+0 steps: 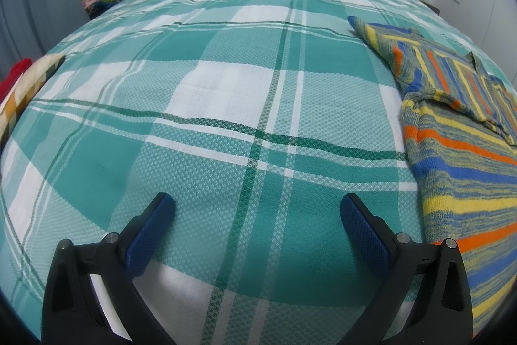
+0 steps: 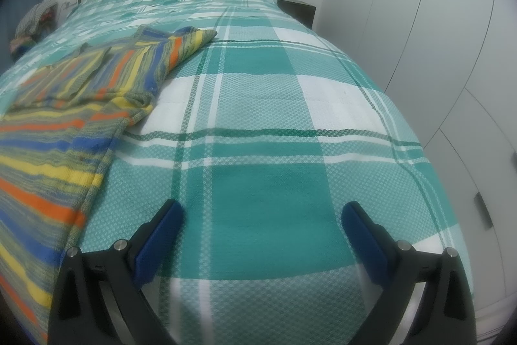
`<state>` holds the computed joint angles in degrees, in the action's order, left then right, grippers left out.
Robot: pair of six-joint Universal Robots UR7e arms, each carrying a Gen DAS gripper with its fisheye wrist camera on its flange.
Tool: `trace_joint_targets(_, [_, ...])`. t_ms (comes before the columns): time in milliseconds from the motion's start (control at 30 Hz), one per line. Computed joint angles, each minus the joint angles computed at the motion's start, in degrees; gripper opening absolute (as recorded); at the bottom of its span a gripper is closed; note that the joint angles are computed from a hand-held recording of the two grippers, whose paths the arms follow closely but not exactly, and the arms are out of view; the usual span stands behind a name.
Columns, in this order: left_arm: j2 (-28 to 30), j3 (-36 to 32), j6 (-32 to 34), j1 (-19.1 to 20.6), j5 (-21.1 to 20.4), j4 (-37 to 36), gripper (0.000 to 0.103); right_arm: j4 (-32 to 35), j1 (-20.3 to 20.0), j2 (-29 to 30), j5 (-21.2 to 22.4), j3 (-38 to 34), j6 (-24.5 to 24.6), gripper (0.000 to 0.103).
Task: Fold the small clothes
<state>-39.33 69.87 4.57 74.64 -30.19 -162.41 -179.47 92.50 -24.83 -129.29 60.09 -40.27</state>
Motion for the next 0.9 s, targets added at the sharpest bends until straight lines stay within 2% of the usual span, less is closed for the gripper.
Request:
trace_joint_targets(200, [-0.45, 0.22, -0.92, 0.28, -1.12, 0.8, 0.103, -0.01, 0.0, 0.01, -0.01, -0.02, -0.04, 0.099])
trace_joint_targets(400, [-3.09, 0.51, -6.4, 0.61, -4.78, 8.02, 0.101, 1.55, -0.14, -0.27, 0.15, -0.14, 1.39, 0.101])
trace_joint_targets(467, [-6.2, 3.53, -9.27, -0.48, -5.88, 10.05, 0.092, 4.64, -0.32, -1.76, 1.52, 0.61, 3.7, 0.1])
trace_joint_targets(500, [-8.8, 6.57, -9.59, -1.26, -8.26, 9.62, 0.092, 6.65, -0.1, -3.42, 2.09, 1.9, 5.53, 0.098])
trace_joint_targets(600, [-15.97, 15.73, -9.23, -3.95, -13.7, 10.96, 0.096, 7.62, 1.02, -9.01, 5.0, 8.42, 5.6, 0.097])
trace_joint_targets(667, [-19.53, 21.22, -9.57, -5.49, -15.84, 13.18, 0.097, 12.67, 2.09, -14.43, 7.95, 14.14, 6.45, 0.097])
trace_joint_targets(733, [-21.78, 25.5, -12.05, -6.62, -16.93, 16.69, 0.097, 22.04, 2.56, -20.35, 12.53, 19.85, 10.27, 0.097])
trace_joint_targets(800, [-22.85, 28.85, -13.95, -7.4, -17.99, 18.75, 0.094, 29.74, 2.52, -23.71, 15.32, 23.14, 14.14, 0.097])
trace_joint_targets(867, [-22.79, 30.71, -14.97, -8.03, -18.3, 20.56, 0.083, 35.74, 2.46, -26.42, 16.75, 27.16, 17.42, 0.094])
trace_joint_targets(900, [-22.55, 31.35, -14.91, -8.59, -16.96, 20.56, 0.083, 36.73, 2.36, -27.19, 17.16, 29.0, 18.28, 0.091])
